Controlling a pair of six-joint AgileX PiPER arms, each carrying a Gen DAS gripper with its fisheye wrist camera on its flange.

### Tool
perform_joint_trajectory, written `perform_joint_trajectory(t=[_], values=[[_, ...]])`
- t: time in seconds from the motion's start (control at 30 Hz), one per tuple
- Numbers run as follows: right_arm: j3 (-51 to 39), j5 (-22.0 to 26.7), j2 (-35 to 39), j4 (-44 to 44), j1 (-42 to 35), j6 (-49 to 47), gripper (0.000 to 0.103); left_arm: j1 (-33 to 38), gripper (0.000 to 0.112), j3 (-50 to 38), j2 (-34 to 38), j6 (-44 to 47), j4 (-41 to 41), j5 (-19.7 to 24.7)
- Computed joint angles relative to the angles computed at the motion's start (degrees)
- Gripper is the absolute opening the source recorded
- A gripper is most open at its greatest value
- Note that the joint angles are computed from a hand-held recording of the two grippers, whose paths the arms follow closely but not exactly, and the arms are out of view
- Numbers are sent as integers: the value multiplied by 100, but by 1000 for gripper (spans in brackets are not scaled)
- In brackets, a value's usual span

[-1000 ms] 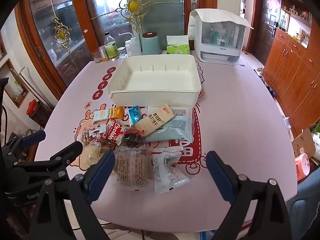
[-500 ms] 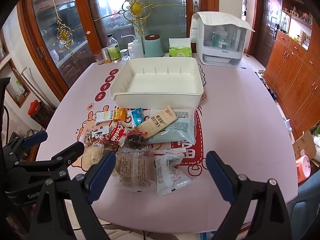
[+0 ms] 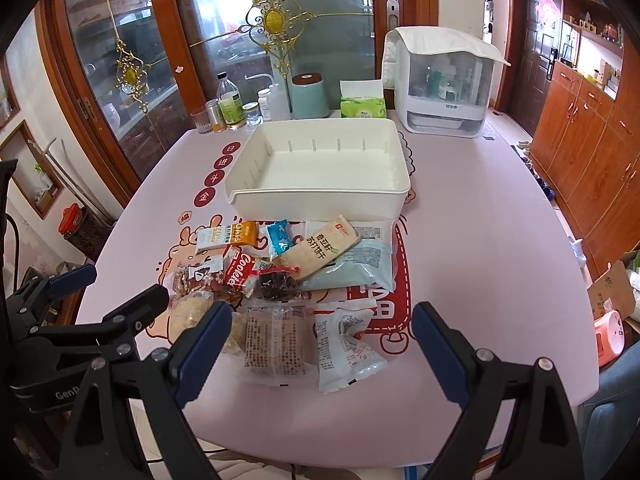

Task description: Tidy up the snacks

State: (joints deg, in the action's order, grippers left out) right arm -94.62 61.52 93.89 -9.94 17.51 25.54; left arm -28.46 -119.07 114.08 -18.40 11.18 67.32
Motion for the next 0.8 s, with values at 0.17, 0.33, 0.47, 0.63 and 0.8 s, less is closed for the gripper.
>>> perform_joint_trajectory(t=[0.17, 0.33, 0.47, 0.63, 0.8], values=[[-5, 6, 2, 1, 11, 16, 93, 31, 100, -34, -28, 38, -3, 42], [24, -10, -3, 18, 20, 28, 93, 11, 100, -56, -11, 8, 8, 72], [157, -82, -44, 90, -33, -18, 93, -20, 100, -15, -16, -40, 45, 53], [229, -131, -68, 147, -72, -66, 93, -42, 100, 41, -39, -86, 77, 30], [309, -182, -112, 188, -94, -110, 93, -156, 100, 188, -91, -281, 224, -27]])
